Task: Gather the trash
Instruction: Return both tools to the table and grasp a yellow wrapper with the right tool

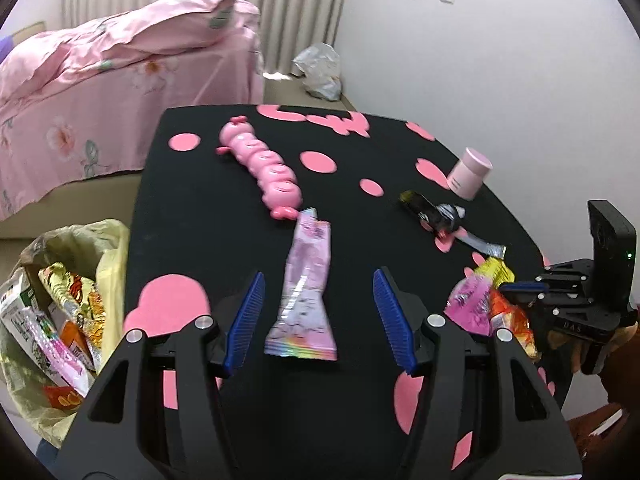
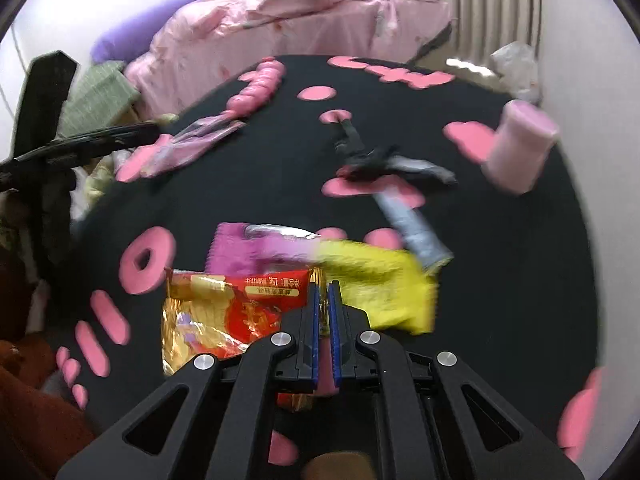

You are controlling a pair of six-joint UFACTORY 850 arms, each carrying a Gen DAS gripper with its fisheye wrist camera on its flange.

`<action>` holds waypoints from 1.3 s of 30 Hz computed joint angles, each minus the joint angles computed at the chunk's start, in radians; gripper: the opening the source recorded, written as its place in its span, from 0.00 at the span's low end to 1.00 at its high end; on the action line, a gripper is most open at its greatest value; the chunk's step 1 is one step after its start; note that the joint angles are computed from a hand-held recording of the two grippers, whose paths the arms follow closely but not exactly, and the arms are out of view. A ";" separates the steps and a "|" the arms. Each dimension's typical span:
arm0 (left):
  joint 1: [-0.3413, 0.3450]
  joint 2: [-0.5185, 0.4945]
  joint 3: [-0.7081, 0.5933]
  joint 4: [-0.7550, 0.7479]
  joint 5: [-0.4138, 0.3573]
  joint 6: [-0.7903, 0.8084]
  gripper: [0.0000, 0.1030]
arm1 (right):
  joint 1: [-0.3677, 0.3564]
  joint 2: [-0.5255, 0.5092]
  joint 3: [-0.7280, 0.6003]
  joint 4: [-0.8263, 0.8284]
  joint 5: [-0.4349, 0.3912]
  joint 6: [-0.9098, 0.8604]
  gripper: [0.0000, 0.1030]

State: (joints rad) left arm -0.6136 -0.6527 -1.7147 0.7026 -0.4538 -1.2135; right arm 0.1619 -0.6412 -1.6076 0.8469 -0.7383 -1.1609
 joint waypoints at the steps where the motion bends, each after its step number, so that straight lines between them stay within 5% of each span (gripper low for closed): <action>1: -0.003 -0.006 -0.010 -0.009 -0.008 0.021 0.52 | 0.000 -0.014 -0.016 0.007 -0.039 0.005 0.07; 9: -0.004 -0.019 -0.020 -0.012 -0.031 0.014 0.52 | 0.040 0.010 0.020 0.047 0.059 -0.168 0.07; 14: -0.002 -0.016 -0.013 -0.004 -0.046 0.000 0.52 | 0.016 -0.067 -0.126 -0.043 -0.107 -0.011 0.07; 18: 0.000 -0.006 0.007 0.020 -0.043 -0.030 0.56 | 0.002 -0.009 -0.055 0.221 0.058 -0.208 0.07; 24: 0.002 -0.013 0.002 -0.002 -0.043 -0.015 0.56 | 0.042 -0.229 -0.369 -0.145 -0.001 0.165 0.07; 28: 0.002 -0.005 0.014 0.000 -0.041 -0.016 0.56 | 0.046 -0.305 -0.489 -0.170 -0.073 0.241 0.12; 32: 0.012 -0.012 0.010 -0.031 -0.030 -0.011 0.56 | 0.054 -0.315 -0.525 -0.246 -0.112 0.307 0.12; 39: 0.020 -0.040 -0.027 -0.097 -0.031 0.040 0.56 | 0.080 -0.267 -0.433 -0.238 0.021 0.164 0.12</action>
State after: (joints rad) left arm -0.5938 -0.6926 -1.7415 0.6054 -0.4852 -1.1736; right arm 0.2421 -0.9081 -2.0404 0.6084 -0.7175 -0.9973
